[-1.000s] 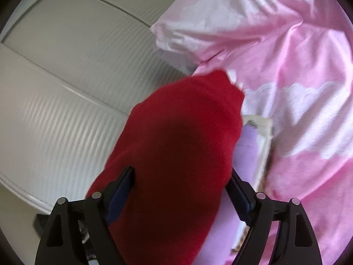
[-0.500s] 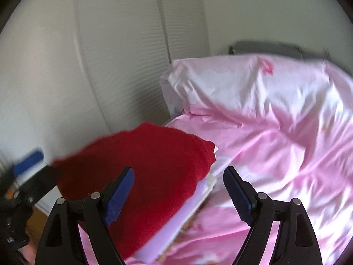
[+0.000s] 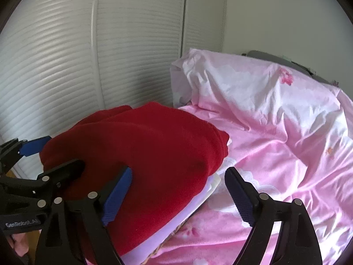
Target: Fold small clothes
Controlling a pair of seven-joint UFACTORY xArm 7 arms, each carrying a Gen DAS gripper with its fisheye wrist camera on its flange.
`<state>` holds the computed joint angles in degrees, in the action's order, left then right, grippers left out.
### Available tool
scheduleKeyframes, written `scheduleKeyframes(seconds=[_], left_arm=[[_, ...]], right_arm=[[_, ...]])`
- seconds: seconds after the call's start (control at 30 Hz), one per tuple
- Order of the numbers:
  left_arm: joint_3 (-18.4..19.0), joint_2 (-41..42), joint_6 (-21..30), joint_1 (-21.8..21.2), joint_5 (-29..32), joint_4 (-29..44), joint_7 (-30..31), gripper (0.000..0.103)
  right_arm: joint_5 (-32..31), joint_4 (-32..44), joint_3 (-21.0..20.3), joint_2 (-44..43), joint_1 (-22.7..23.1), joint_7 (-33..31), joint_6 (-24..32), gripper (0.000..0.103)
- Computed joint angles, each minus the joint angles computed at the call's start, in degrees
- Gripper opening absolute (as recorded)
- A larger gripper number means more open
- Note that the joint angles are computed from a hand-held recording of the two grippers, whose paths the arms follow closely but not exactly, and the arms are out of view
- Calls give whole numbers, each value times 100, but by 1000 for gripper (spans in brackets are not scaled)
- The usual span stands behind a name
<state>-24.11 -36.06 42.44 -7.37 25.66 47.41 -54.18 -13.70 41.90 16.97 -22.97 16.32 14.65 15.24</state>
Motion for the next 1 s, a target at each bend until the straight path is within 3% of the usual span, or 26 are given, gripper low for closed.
scheduleKeyframes(seconds=[0.2,0.33,0.5,0.77,1.0], left_arm=[[12,-248,-143,10,-14,-92,-119,85],[-147,-561,140,17,-72,58,-146,84],[-447,-1033,735,-50,-211,320,-59,85],[-1383,-1915,2041,-220,-720,838,-150,92],[-2484,-2234,2810,-287,-1624,1546,-412,92]], right_arm=[[158,-40,-61,-18,45,94,-64,89],[-10,-183,104,-520,-73,240,-146,90],[372,-412,-119,-1394,267,146,242,90],[913,-1047,-289,-3828,755,-172,1771,91],[1255,-1233,-310,-6595,841,-395,4229,91]])
